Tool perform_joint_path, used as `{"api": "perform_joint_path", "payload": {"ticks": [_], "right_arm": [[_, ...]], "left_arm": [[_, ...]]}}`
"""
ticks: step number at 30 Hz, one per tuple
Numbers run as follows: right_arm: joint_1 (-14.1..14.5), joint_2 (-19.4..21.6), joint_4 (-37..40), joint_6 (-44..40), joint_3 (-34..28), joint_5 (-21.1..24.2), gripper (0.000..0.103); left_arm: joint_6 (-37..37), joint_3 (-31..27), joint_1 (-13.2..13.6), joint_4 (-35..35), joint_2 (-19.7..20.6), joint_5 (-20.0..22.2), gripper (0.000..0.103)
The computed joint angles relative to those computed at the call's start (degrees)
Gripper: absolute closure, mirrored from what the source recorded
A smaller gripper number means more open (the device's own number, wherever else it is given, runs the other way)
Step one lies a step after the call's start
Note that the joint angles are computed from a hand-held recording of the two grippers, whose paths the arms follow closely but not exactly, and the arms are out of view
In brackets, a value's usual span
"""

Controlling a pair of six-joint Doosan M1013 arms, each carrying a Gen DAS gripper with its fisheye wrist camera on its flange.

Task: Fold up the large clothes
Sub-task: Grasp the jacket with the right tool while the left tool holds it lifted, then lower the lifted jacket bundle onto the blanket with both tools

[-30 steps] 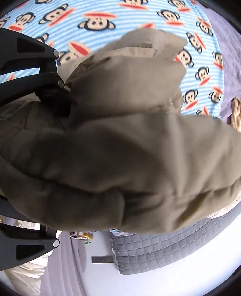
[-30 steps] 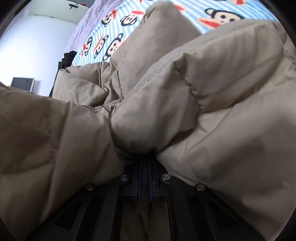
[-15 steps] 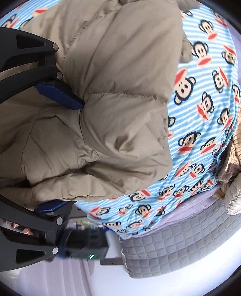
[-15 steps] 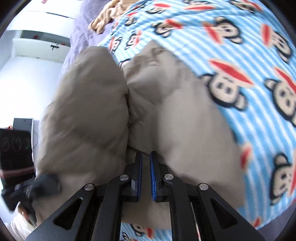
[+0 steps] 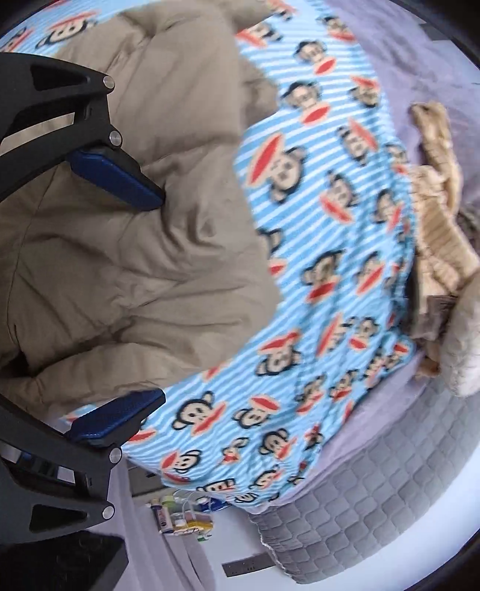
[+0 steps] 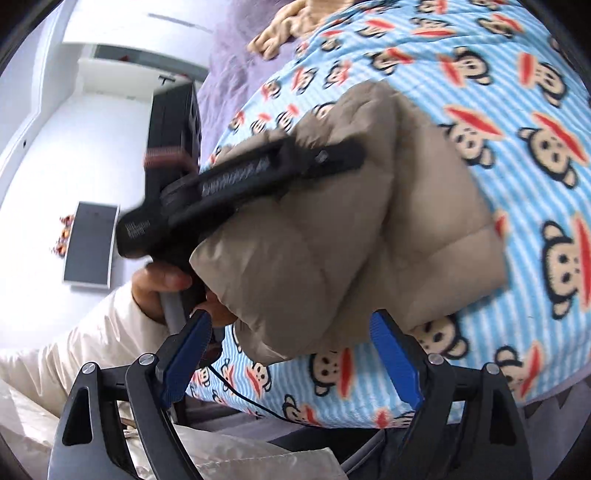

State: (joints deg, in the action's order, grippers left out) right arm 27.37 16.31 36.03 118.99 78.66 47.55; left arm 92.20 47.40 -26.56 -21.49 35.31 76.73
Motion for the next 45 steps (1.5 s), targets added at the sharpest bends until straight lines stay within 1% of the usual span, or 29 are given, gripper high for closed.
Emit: {"api": "perform_joint_path", "payload": {"ticks": [1,2,3,4,5,6,7,8,9,10,11,13,18,21,23,24,26,28,30,31,35,37,39,41,42,45], "right_arm": [[0.3,0.9,-1.4,0.4,-1.2,0.6,0.013],[0.9,2.0,-5.2,3.0,-3.0,2.1,0.013],[1.3,2.6,-10.2,6.4,-4.3,4.6,0.017],[1.8,4.0,-15.8,10.1,-6.6,7.8,0.039],[2.1,4.9,-18.5,11.8,-7.9,9.2,0.059],[1.9,5.4,-19.3,12.3,-8.6,10.3,0.078],[1.9,5.7,-21.2,13.5,-9.1,11.4,0.079],[2.0,5.8,-23.2,14.2,-9.3,11.7,0.079],[2.1,5.8,-24.7,14.2,-9.5,12.4,0.080],[2.4,5.4,-26.6,14.1,-9.1,13.2,0.080],[2.6,5.5,-27.9,13.8,-9.5,14.1,0.080],[2.8,5.0,-28.8,13.4,-8.9,14.8,0.080],[2.3,5.1,-29.6,14.7,-8.9,15.9,0.080],[1.8,3.7,-29.9,18.1,-5.9,15.8,0.080],[0.8,2.6,-28.4,20.1,-3.4,14.4,0.080],[0.4,2.0,-27.5,20.9,-2.0,13.7,0.080],[-0.5,1.3,-25.7,21.3,0.2,12.4,0.074],[-1.5,1.0,-23.2,21.2,1.7,12.2,0.062],[-2.7,0.1,-20.0,21.2,3.1,11.4,0.060],[-3.0,-0.4,-19.8,21.4,3.3,11.5,0.060],[-3.1,-2.6,-26.2,24.2,3.0,12.6,0.060],[-3.3,-3.6,-29.0,24.8,2.7,11.9,0.060],[-4.2,-3.9,-28.4,22.2,2.2,9.6,0.060],[-4.8,-2.9,-25.9,17.1,0.8,8.0,0.059],[-5.0,-2.1,-24.2,13.8,-0.3,8.1,0.060],[-4.6,0.8,-21.1,8.2,-3.4,10.7,0.060]], "left_arm": [[-0.1,0.8,0.1,2.0,-1.0,-2.6,0.006],[-0.4,1.7,0.3,4.1,-2.1,-5.1,0.006],[-1.3,2.8,0.5,6.9,-3.1,-7.7,0.006],[-2.8,3.9,0.8,10.3,-3.9,-10.1,0.006],[-4.4,4.7,1.1,13.0,-4.5,-11.6,0.006],[-6.2,5.4,1.5,15.6,-4.8,-12.5,0.006],[-8.2,6.1,1.9,19.1,-5.0,-13.1,0.006],[-9.6,6.3,2.1,21.9,-4.6,-12.9,0.006],[-10.8,6.1,2.4,24.1,-4.0,-11.7,0.006],[-12.2,5.7,2.8,24.7,-3.1,-10.2,0.006],[-13.1,5.3,3.3,23.5,-2.3,-9.2,0.006],[-15.0,4.9,3.4,21.8,-1.1,-8.8,0.006],[-13.8,3.1,0.2,24.4,1.2,-10.5,0.006],[-12.8,0.8,-1.3,24.3,2.9,-9.2,0.006],[-12.9,-0.4,-2.3,25.2,3.8,-8.2,0.002],[-12.8,-0.7,-2.6,25.8,4.2,-7.9,0.002],[-12.7,-1.2,-3.1,27.2,4.6,-7.4,0.002],[-12.8,-1.1,-3.1,27.4,4.7,-7.3,0.002],[-12.9,-1.2,-3.0,27.2,4.9,-7.0,0.002],[-12.8,-1.2,-2.9,27.2,4.9,-6.9,0.002],[-12.8,-1.0,-3.0,27.8,4.9,-7.0,0.002],[-12.8,-0.9,-3.1,28.1,4.8,-7.0,0.002],[-12.9,-0.9,-3.1,28.3,4.8,-6.9,0.001],[-12.9,-0.9,-3.1,28.4,4.8,-6.9,0.001],[-12.9,-0.8,-3.1,28.5,4.8,-7.0,0.001],[-13.2,-0.3,-3.1,28.9,4.5,-7.4,0.001]]}}
